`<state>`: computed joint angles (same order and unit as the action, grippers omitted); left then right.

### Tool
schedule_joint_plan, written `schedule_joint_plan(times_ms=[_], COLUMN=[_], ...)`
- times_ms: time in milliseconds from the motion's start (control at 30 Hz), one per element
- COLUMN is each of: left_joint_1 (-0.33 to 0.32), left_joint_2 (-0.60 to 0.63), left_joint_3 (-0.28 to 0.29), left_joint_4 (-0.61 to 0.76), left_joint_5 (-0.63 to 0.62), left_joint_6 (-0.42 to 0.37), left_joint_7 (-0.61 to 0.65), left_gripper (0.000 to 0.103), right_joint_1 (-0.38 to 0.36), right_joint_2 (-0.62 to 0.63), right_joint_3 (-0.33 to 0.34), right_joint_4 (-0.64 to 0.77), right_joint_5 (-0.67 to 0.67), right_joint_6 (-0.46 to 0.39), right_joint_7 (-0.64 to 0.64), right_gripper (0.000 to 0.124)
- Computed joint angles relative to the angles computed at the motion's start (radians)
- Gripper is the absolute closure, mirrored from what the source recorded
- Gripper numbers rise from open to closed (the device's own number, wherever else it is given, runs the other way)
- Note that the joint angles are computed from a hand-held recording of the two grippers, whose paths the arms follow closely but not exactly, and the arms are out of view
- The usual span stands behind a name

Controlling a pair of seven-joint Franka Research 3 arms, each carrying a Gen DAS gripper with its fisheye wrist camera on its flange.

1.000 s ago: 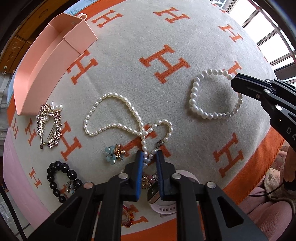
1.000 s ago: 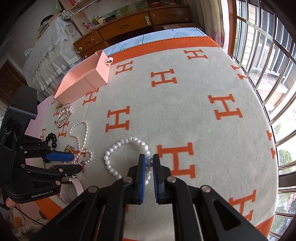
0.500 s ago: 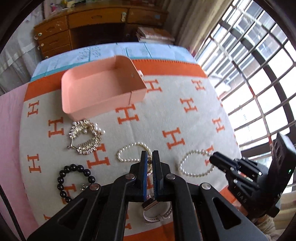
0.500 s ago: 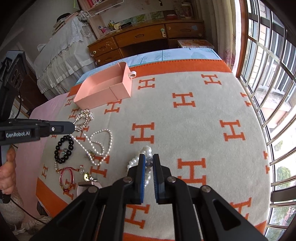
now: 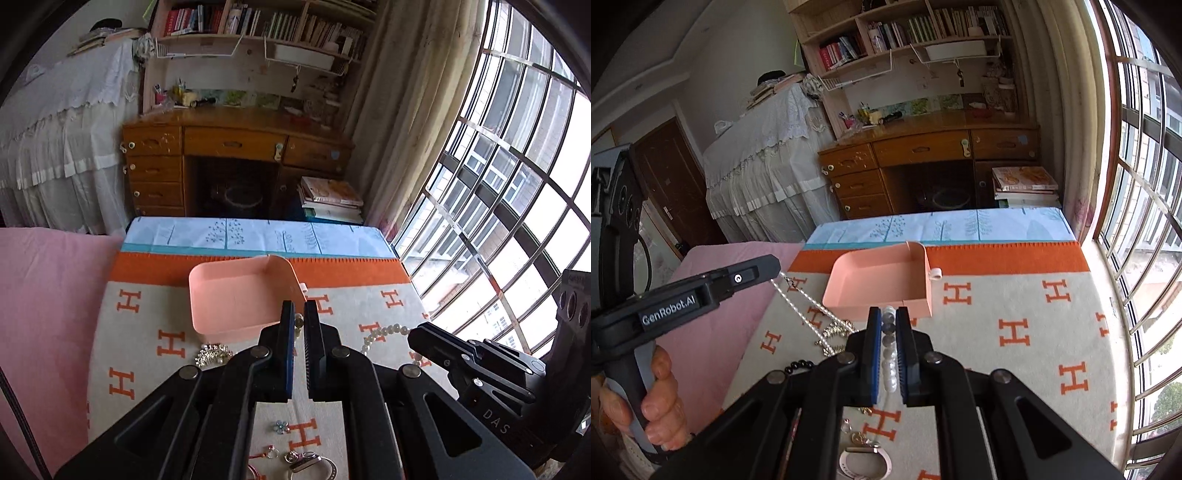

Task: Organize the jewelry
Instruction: 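Carry pearl necklace with left tool while right tool carries pearl bracelet to tray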

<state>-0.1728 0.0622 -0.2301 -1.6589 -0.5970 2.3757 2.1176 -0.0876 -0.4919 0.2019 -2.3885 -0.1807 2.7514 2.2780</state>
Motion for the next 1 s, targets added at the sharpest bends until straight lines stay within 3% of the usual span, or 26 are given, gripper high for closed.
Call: schedule_joint_plan(times_ms=[200, 400, 600, 833, 1000], left_joint_1=[0.001, 0.006, 0.017, 0.01, 0.015], left_joint_2=[0.026, 0.131, 0.287, 0.463, 0.53], left_joint_3=[-0.005, -0.024, -0.06, -0.095, -0.116], left_joint_4=[0.053, 0.181, 0.359, 0.531, 0.57], left_joint_5=[-0.002, 0.087, 0.157, 0.249, 0.269], left_joint_6=[0.04, 0.018, -0.002, -0.017, 0.004], left_joint_7=[0.019, -0.028, -0.031, -0.077, -0.09], left_gripper=[0.1, 0.1, 0.1, 0.1, 0.1], right_joint_1=[-0.039, -0.038, 0.0, 0.084, 0.139], right_joint_2=[0.069, 0.163, 0.285, 0.443, 0.543], right_joint_3=[0.034, 0.031, -0.017, -0.11, -0.175], right_joint_4=[0.109, 0.202, 0.303, 0.407, 0.464], right_joint_5=[-0.073, -0.156, -0.229, -0.211, -0.167], right_joint_6=[0.014, 0.019, 0.004, -0.029, -0.06], right_joint_7=[0.05, 0.108, 0.165, 0.144, 0.108], right_gripper=[0.116, 0.116, 0.116, 0.116, 0.116])
